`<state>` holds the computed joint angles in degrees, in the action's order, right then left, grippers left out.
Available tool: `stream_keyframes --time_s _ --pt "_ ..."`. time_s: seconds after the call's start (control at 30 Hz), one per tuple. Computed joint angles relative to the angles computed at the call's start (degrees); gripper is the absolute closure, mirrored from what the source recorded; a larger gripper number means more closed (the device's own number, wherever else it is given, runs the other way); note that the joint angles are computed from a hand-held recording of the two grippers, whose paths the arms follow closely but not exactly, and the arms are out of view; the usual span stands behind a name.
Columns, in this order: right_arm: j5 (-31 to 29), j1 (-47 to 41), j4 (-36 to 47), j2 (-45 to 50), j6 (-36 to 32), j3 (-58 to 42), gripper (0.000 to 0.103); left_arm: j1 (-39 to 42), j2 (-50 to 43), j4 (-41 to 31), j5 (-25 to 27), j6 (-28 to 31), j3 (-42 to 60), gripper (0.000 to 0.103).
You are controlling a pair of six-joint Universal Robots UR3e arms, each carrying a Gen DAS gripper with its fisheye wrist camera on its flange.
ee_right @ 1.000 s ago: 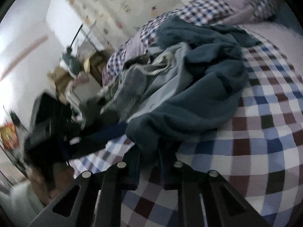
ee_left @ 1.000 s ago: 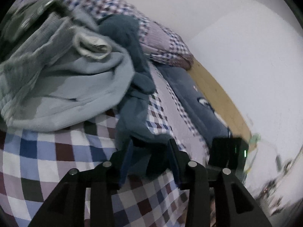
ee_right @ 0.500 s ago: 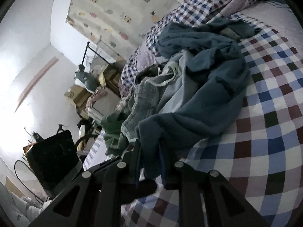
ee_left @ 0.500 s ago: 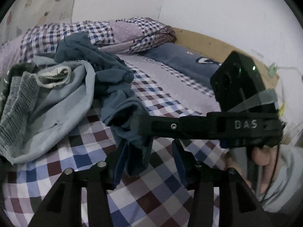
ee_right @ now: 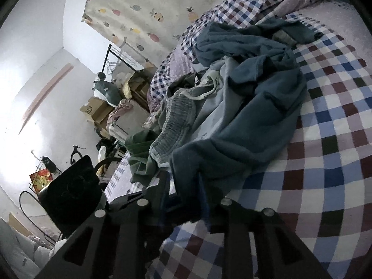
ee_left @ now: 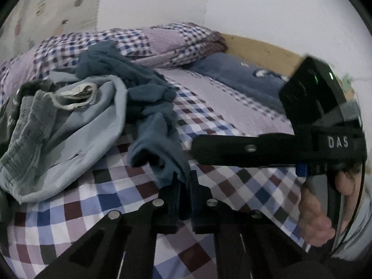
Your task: Fold clothes
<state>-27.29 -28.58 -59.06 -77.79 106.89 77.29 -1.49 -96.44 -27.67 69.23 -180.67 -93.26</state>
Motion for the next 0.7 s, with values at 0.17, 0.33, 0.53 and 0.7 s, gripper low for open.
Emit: stream_keyframes --time_s 0.17,0.33,0.53,0.7 --pt "1.28 -1.77 -12.67 -3.3 8.28 5.75 0.051 7.52 5.27 6.37 -10.54 -7.9 -6.3 0.099" --pt "-3.01 -1.36 -40.61 -3.92 30.82 13.98 0.048 16.85 10.59 11.01 -25.24 -14.92 -11.7 0.1" --pt "-6.69 0.02 -57.24 -1.46 43.76 16.76 0.048 23.34 15.22 11.24 -32.8 -16.54 -14.99 0.1" --pt "-13.99 4.4 -77.25 -2.04 50.28 18.9 0.048 25.04 17.34 6.51 -33.06 -12.17 -15.82 0.1"
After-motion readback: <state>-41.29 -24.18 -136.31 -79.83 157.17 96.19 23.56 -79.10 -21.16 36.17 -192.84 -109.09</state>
